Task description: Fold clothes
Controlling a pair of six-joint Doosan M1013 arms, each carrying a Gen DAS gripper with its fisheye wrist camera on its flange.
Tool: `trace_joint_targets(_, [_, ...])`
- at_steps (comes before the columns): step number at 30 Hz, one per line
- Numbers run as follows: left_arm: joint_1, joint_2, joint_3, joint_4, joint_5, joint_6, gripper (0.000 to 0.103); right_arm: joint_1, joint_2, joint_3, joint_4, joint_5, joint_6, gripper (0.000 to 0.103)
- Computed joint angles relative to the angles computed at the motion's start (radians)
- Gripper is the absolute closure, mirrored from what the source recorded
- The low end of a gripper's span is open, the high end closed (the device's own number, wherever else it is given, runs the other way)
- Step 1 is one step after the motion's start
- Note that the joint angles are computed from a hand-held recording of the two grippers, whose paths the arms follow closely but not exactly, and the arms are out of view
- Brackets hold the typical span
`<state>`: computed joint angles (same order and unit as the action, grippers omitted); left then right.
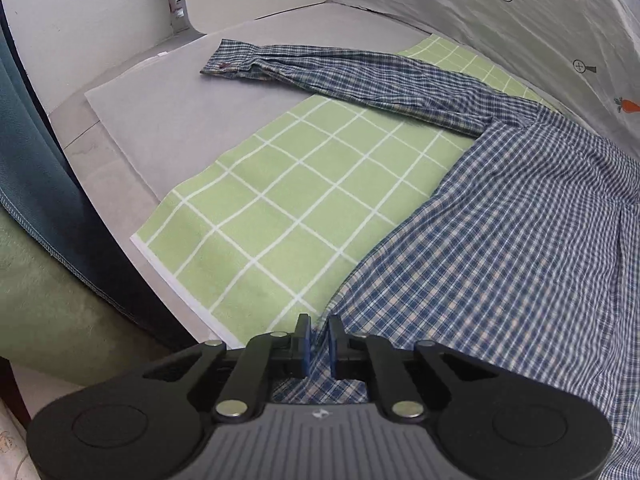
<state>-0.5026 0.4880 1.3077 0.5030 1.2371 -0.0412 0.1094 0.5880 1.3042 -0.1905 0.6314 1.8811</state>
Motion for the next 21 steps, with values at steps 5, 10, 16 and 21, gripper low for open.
trace_joint_targets(5, [-0.021, 0.034, -0.088, 0.08, -0.002, 0.045, 0.061, -0.012, 0.019, -0.029, -0.019, -0.034, 0.018, 0.038])
trace_joint_targets(10, [-0.024, 0.114, -0.22, 0.079, -0.035, 0.152, 0.051, -0.028, 0.053, -0.085, 0.003, -0.042, 0.039, 0.032])
trace_joint_targets(16, [-0.017, 0.231, -0.407, 0.01, -0.04, 0.346, 0.05, -0.045, 0.114, -0.183, -0.045, -0.041, 0.111, 0.022])
trace_joint_targets(21, [0.012, 0.361, -0.612, -0.067, 0.003, 0.5, 0.046, -0.057, 0.197, -0.324, -0.027, -0.031, 0.023, 0.02])
